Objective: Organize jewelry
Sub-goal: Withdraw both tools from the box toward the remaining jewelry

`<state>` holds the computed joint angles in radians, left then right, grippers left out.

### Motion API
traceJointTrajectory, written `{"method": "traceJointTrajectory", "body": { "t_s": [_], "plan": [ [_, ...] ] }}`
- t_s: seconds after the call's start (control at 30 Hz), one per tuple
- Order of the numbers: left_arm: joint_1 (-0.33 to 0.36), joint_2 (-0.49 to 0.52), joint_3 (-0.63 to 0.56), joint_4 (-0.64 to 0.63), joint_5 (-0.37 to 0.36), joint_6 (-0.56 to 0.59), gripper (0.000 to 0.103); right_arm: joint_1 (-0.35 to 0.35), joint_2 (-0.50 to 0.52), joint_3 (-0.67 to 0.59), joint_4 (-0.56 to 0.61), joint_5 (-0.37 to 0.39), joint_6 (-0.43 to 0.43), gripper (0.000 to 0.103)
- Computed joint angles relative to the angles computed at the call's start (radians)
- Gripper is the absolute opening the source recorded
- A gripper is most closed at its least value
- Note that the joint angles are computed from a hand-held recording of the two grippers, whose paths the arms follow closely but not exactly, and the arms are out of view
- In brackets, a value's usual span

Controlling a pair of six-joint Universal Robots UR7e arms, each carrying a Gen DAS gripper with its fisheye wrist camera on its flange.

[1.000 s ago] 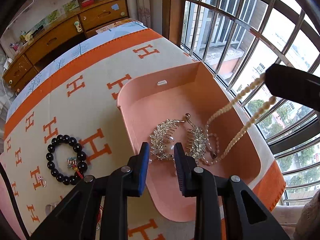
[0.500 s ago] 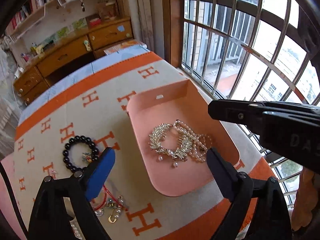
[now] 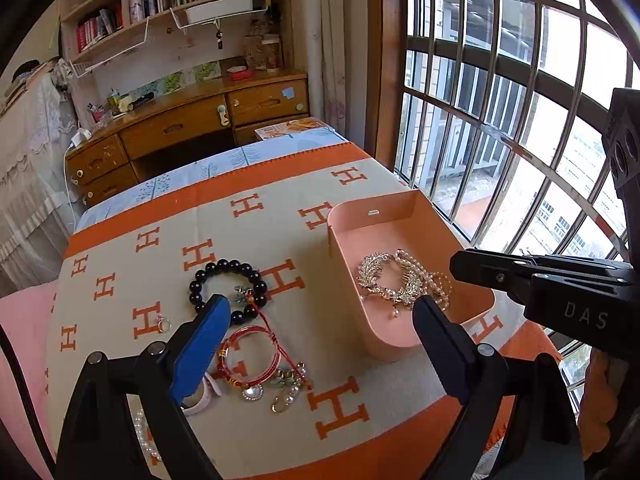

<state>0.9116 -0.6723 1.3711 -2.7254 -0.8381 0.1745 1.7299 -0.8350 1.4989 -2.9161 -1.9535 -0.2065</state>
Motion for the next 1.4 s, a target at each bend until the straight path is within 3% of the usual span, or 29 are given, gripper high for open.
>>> {"method": "traceJointTrajectory", "body": {
  "t_s": [0.47, 0.57, 0.6, 0.7, 0.77, 0.93, 1.13, 1.4],
  "plan": [
    [-0.006, -0.109, 0.164, -0.173, 0.026, 0.025, 0.092, 0.040, 0.035, 0.028, -0.052, 0.000, -0.035, 0.006],
    [0.002, -0.135, 0.188, -0.195, 0.027, 0.008, 0.100, 0.052, 0.044, 0.027, -0.068, 0.004, -0.053, 0.007],
    [0.005, -0.142, 0.195, -0.209, 0.034, 0.005, 0.102, 0.056, 0.048, 0.025, -0.074, 0.002, -0.061, 0.012],
    [0.017, -0.163, 0.218, -0.242, 0.059, 0.005, 0.102, 0.070, 0.066, 0.026, -0.117, -0.006, -0.088, 0.043],
    [0.030, -0.179, 0.234, -0.252, 0.080, -0.012, 0.102, 0.078, 0.082, 0.018, -0.132, -0.008, -0.110, 0.044],
    [0.078, -0.221, 0.262, -0.204, 0.115, -0.091, 0.102, 0.090, 0.122, -0.022, -0.090, -0.005, -0.128, 0.044],
    [0.146, -0.257, 0.250, -0.062, 0.095, -0.233, 0.102, 0.090, 0.172, -0.075, -0.033, -0.021, -0.140, 0.044],
    [0.195, -0.244, 0.222, -0.011, 0.090, -0.257, 0.102, 0.082, 0.220, -0.140, 0.049, -0.046, -0.123, 0.044]
  ]
}}
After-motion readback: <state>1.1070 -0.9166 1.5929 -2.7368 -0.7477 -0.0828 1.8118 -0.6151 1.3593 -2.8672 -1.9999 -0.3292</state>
